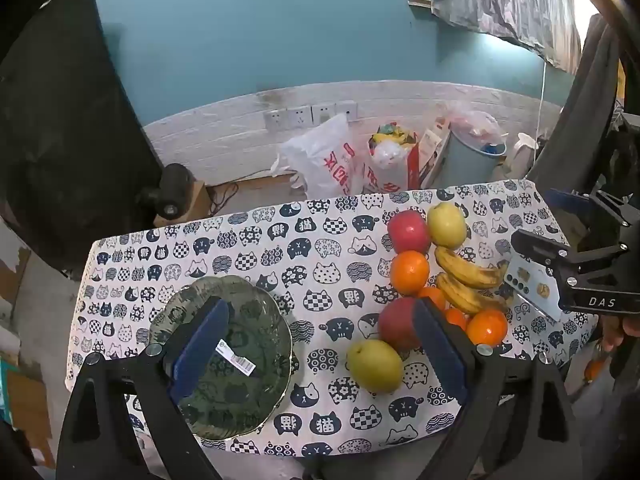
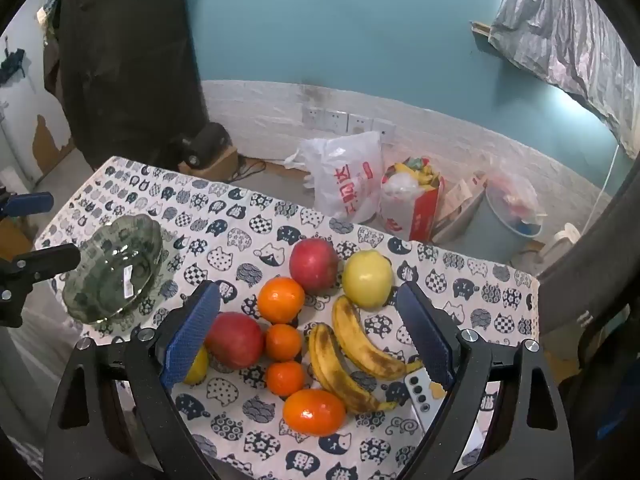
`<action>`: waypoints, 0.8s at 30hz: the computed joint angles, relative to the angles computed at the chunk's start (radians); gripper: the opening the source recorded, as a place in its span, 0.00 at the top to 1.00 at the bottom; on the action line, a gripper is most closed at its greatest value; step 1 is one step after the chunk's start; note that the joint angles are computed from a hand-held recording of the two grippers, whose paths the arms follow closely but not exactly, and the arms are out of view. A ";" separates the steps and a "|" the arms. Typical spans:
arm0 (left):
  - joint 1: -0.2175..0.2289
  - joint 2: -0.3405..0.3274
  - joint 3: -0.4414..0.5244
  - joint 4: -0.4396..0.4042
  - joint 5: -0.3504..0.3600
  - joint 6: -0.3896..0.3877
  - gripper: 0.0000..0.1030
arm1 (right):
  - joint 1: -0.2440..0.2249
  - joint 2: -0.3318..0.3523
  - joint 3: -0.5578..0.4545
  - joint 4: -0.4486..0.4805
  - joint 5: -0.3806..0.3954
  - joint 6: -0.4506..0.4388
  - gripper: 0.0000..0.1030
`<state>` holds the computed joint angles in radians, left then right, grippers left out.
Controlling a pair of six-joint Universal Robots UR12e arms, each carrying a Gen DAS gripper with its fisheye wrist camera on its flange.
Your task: Organize fruits
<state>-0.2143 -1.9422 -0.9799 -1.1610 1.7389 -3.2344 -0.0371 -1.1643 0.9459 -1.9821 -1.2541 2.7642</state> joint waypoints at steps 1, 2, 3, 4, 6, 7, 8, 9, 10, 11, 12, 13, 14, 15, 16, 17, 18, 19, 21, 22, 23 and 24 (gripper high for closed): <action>-0.001 0.000 0.000 -0.001 0.002 -0.001 0.09 | -0.001 0.000 0.000 0.002 0.004 0.001 0.14; -0.001 0.000 -0.001 -0.003 0.003 -0.001 0.09 | 0.000 -0.001 0.001 0.001 0.005 0.004 0.14; 0.000 -0.001 0.004 -0.012 0.000 -0.003 0.09 | 0.001 -0.002 0.004 -0.003 0.004 0.006 0.14; -0.001 0.000 0.004 -0.014 -0.001 -0.003 0.09 | 0.002 -0.003 0.007 -0.007 0.004 0.006 0.14; -0.002 0.002 0.002 -0.015 -0.001 -0.002 0.09 | 0.003 -0.003 0.002 0.013 0.005 0.008 0.14; -0.001 0.004 -0.009 -0.009 0.000 0.000 0.09 | 0.002 -0.004 0.002 0.014 0.006 0.006 0.14; 0.000 0.001 -0.001 -0.020 -0.003 -0.006 0.09 | 0.001 -0.004 0.000 0.018 0.007 0.003 0.14; 0.000 0.001 -0.002 -0.020 -0.001 -0.005 0.09 | -0.001 -0.004 -0.001 0.021 0.007 0.001 0.14; -0.001 0.002 -0.004 -0.019 0.000 -0.004 0.09 | -0.006 -0.004 -0.003 0.024 0.011 -0.003 0.14; -0.002 0.004 -0.007 -0.016 0.001 -0.003 0.09 | 0.005 -0.002 -0.003 0.021 -0.004 -0.002 0.14; -0.002 0.006 -0.009 -0.014 0.002 -0.002 0.09 | 0.003 -0.002 -0.003 0.022 -0.002 -0.003 0.14; -0.003 0.007 -0.011 -0.012 0.005 -0.001 0.09 | 0.005 -0.004 -0.002 0.021 -0.004 -0.004 0.14; -0.003 0.009 -0.014 -0.010 0.004 0.000 0.09 | 0.003 -0.004 -0.002 0.021 -0.003 -0.005 0.14; 0.001 -0.003 0.005 -0.028 -0.004 -0.003 0.09 | 0.002 -0.004 -0.002 0.022 -0.003 -0.005 0.14; 0.001 -0.005 0.009 -0.031 -0.007 0.002 0.09 | 0.000 -0.004 -0.003 0.023 -0.002 -0.006 0.14; 0.001 -0.005 0.009 -0.030 -0.010 0.004 0.09 | 0.000 -0.004 -0.003 0.023 -0.002 -0.009 0.14; 0.001 -0.006 0.009 -0.028 -0.011 0.006 0.09 | 0.000 -0.005 -0.003 0.022 -0.002 -0.008 0.14; 0.000 -0.007 0.011 -0.028 -0.009 0.009 0.09 | -0.001 -0.006 -0.002 0.021 -0.002 -0.008 0.14; -0.002 -0.008 0.012 -0.030 -0.005 0.012 0.09 | 0.000 -0.006 0.002 0.018 0.001 -0.009 0.14; -0.003 -0.008 0.012 -0.031 -0.006 0.013 0.09 | 0.001 -0.007 0.003 0.016 0.000 -0.008 0.14; -0.003 -0.008 0.014 -0.032 -0.006 0.012 0.09 | -0.002 -0.009 0.004 0.016 0.005 -0.009 0.14; -0.004 -0.009 0.015 -0.033 -0.004 0.011 0.09 | -0.003 -0.010 0.004 0.017 0.008 -0.009 0.14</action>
